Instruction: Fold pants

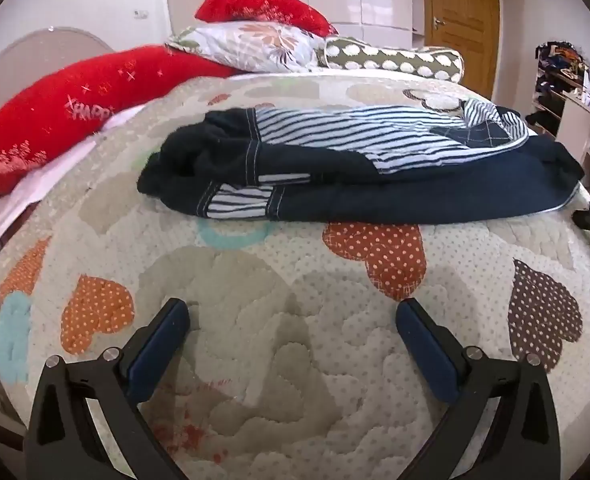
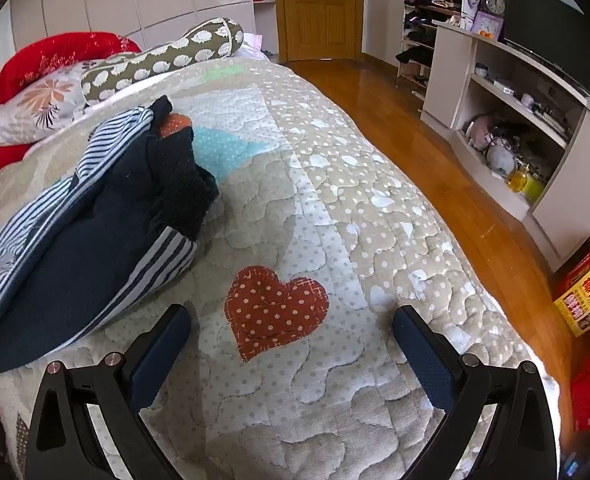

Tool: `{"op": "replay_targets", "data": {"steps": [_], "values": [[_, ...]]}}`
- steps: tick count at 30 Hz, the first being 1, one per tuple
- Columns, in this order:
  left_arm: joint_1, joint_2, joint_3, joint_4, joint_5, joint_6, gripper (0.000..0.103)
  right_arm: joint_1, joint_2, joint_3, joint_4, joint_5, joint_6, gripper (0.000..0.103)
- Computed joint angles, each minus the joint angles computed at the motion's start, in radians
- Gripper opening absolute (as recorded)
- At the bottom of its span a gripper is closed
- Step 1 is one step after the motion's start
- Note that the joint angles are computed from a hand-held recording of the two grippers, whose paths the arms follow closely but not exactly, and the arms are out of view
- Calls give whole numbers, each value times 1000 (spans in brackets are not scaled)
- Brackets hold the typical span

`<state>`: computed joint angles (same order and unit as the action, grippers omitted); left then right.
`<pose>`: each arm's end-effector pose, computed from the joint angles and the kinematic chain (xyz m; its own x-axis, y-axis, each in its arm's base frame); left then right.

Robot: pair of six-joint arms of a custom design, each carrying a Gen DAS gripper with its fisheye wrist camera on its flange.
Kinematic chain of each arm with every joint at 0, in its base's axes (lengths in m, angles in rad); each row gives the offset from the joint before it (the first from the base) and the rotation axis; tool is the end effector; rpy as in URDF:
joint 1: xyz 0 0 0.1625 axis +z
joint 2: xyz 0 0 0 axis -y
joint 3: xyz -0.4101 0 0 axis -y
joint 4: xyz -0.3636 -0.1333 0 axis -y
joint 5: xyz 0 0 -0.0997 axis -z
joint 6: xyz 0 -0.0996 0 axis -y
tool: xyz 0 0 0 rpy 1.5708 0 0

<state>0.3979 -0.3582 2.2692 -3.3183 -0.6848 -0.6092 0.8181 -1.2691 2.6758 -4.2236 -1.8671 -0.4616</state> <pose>-0.2419 -0.3300 -0.1149 -0.6262 0.2995 -0.7199 0.6722 0.6751 -0.3038 -0.1313 -0.2926 0.2595 -0.5527 0.6625 0.5055 -0.0314 0.5896 -0.8071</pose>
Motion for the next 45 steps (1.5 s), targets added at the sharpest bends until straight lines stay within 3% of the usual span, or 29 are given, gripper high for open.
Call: {"op": "replay_targets", "data": {"steps": [3,7,10,12,14,16,17,19,20,21,25,33,39,40,45], "values": [[30,-83,13,57,-71,18,103,57,32,-33,0,-101,-16,103],[104,-199,45,-30,-130,41,103,-5,-5,-5,19,2,-2,103],[198,-245,-44,73,-191,81,103,-33,-15,9,15,48,0,103],[289,-250,-117,102,-264,112,103,-37,-17,12,14,54,1,103],[328,-242,-171,149,-253,98,103,-48,-20,17,11,73,0,103],[364,-230,-185,70,-303,122,100,-62,-23,27,4,98,-4,103],[383,-219,-205,61,-337,129,95,-70,-26,32,1,113,-4,103],[396,-205,-242,104,-347,92,59,-90,-36,42,1,149,0,103],[395,-198,-248,106,-334,90,46,-93,-38,43,3,156,2,103],[395,-198,-252,116,-329,92,24,-95,-40,43,3,159,2,103],[409,-233,-231,106,-344,126,19,-92,-37,42,1,154,0,103],[424,-334,-198,233,-226,108,17,-93,-34,42,-1,151,-2,103],[406,-368,-143,224,-218,115,38,-97,-33,45,-7,154,-6,103],[388,-379,-122,215,-201,104,44,-100,-34,47,-8,158,-7,103],[270,-435,-6,169,-128,5,58,-103,-33,49,-10,162,-7,103]]}}
